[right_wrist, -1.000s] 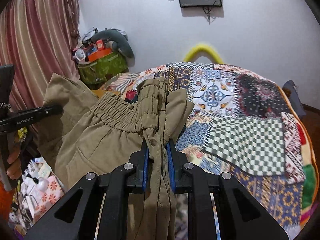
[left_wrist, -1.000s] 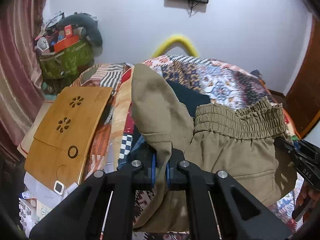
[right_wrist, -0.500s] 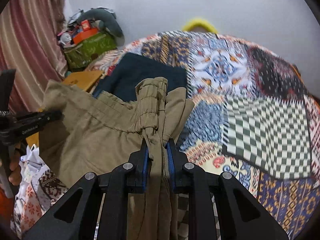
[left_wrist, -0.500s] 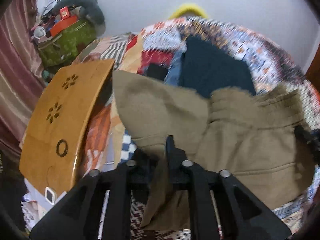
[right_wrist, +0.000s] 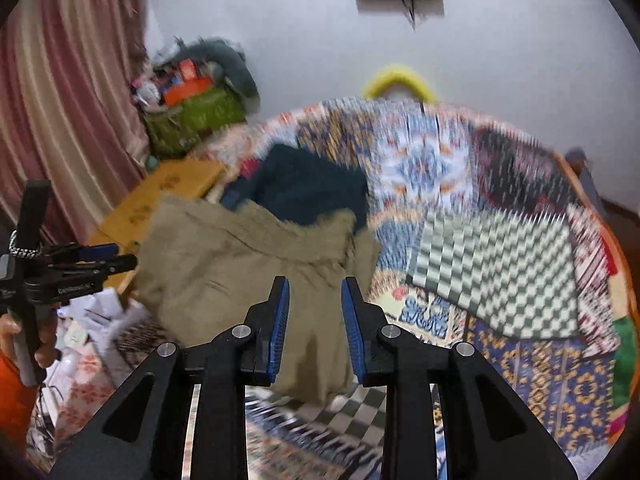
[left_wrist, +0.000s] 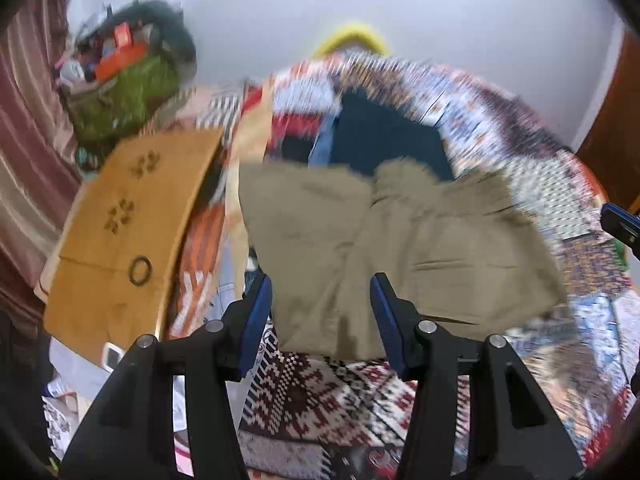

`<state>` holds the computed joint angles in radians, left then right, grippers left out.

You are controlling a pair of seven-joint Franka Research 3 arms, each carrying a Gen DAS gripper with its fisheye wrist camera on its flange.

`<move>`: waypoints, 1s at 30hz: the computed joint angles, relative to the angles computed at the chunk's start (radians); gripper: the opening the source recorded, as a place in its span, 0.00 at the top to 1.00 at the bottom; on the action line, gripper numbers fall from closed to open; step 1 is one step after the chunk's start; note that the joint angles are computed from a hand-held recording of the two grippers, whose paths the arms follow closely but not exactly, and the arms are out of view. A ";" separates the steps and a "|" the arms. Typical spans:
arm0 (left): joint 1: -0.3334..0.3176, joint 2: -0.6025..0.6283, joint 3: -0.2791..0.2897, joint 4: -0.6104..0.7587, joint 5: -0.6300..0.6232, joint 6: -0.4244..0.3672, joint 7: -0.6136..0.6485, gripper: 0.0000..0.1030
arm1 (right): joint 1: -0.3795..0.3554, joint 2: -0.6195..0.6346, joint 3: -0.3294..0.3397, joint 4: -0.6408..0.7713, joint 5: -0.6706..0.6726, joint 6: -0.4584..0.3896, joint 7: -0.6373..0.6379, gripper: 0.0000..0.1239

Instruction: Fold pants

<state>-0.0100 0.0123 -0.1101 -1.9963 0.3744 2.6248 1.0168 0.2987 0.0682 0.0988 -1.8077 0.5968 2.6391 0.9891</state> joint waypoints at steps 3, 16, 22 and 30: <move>-0.010 -0.136 -0.015 -0.082 0.033 0.047 -0.047 0.51 | 0.009 -0.121 0.003 -0.077 0.112 0.035 -0.119 0.81; 0.041 -0.733 -0.223 -0.348 0.293 0.071 -0.347 0.46 | 0.240 -0.641 -0.105 -0.425 0.455 0.182 -0.416 0.81; 0.024 -0.899 -0.288 -0.422 0.301 0.021 -0.439 0.23 | 0.262 -0.784 -0.076 -0.550 0.374 0.252 -0.332 0.69; -0.018 -1.005 -0.303 -0.474 0.275 -0.029 -0.501 0.00 | 0.291 -0.850 -0.073 -0.628 0.293 0.362 -0.218 0.30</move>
<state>-0.0280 -0.9922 -0.4136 -2.4704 0.6494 2.5961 0.5155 0.5893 -0.7822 0.0260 -2.4353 0.8898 3.0015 0.7713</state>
